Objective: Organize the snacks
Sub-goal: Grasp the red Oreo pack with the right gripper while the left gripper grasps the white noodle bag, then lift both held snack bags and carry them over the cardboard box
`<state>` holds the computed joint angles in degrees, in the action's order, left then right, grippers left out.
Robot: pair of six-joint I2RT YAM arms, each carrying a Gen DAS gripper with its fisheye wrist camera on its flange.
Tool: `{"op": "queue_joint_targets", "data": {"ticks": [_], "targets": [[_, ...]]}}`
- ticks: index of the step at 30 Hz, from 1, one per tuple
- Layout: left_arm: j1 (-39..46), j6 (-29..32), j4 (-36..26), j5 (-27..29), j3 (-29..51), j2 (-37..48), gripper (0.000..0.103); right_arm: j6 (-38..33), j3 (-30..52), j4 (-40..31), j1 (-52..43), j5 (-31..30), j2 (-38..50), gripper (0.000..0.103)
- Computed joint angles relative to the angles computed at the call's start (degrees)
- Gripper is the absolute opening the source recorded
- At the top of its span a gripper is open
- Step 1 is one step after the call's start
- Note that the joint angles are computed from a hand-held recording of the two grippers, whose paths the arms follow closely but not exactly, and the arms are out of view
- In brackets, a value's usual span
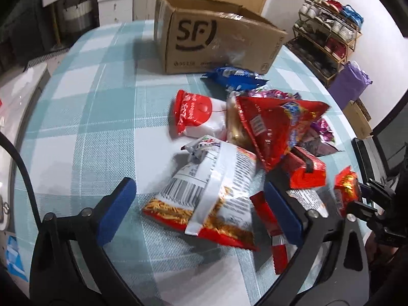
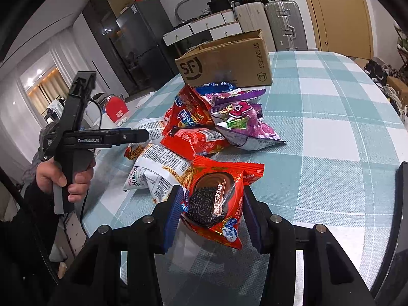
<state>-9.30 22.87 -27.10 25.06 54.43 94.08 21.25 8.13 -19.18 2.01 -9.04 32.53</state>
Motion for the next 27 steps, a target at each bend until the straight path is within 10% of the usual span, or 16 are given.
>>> {"op": "queue_joint_targets", "data": {"ticks": [12,27], "targets": [[1.4,2.8,-3.6,7.1,3.1,5.2,0.059,-2.0,-0.3,-0.5,-5.0,-3.9,-0.2,0.047],[8.0,5.6,-5.7,8.9,-3.0,-8.0,0.053,-1.5,2.7,-3.5,-6.9,-4.1,-3.0,0.047]]}}
